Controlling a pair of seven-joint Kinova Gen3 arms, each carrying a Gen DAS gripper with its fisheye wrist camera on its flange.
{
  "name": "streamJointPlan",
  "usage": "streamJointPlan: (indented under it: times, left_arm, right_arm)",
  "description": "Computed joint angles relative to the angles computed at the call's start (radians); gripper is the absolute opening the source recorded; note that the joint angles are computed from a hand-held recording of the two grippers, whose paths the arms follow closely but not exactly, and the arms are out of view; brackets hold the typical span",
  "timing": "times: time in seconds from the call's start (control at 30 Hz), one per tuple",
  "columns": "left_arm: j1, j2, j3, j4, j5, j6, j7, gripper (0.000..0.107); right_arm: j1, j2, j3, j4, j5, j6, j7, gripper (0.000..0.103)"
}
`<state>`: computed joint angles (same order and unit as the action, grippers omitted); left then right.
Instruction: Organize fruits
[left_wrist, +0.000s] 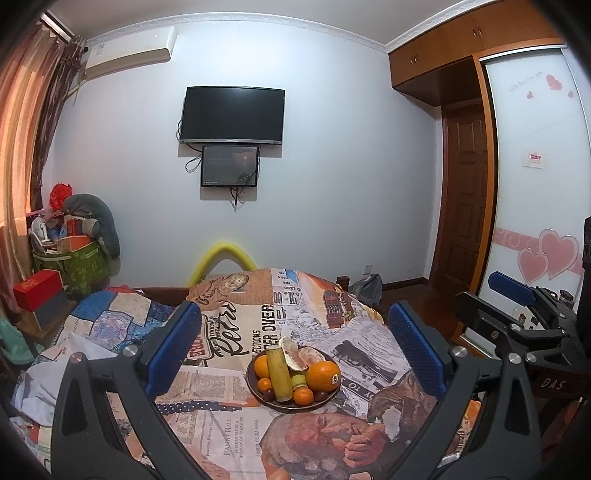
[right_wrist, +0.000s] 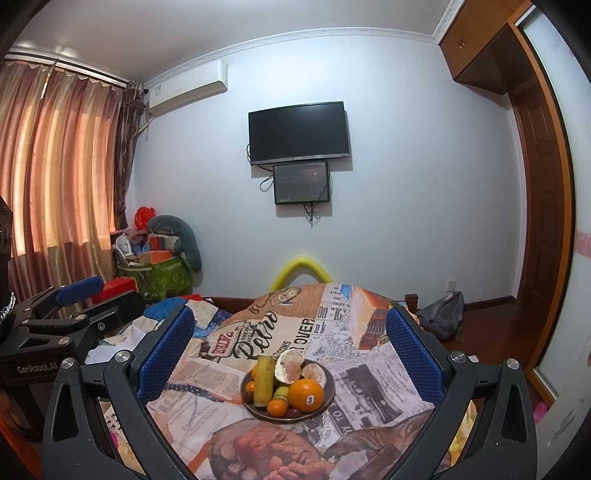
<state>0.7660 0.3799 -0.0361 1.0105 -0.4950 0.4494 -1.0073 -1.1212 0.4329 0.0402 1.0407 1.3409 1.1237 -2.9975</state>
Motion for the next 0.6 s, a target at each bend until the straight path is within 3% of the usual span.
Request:
streamJointPlan:
  times: [0.17,0.6]
  left_arm:
    - [-0.020,0.002,0.025,-0.010,0.031,0.009,-0.031,0.103]
    - [-0.008,0.005,0.013,-0.011,0.033,0.008,-0.032,0.103]
  right_arm:
    - [-0.002,-0.001,0.001,0.001,0.004,0.001,-0.005,0.103]
    - [0.001,0.001,0.001,-0.001,-0.002,0.002,-0.010,0.103]
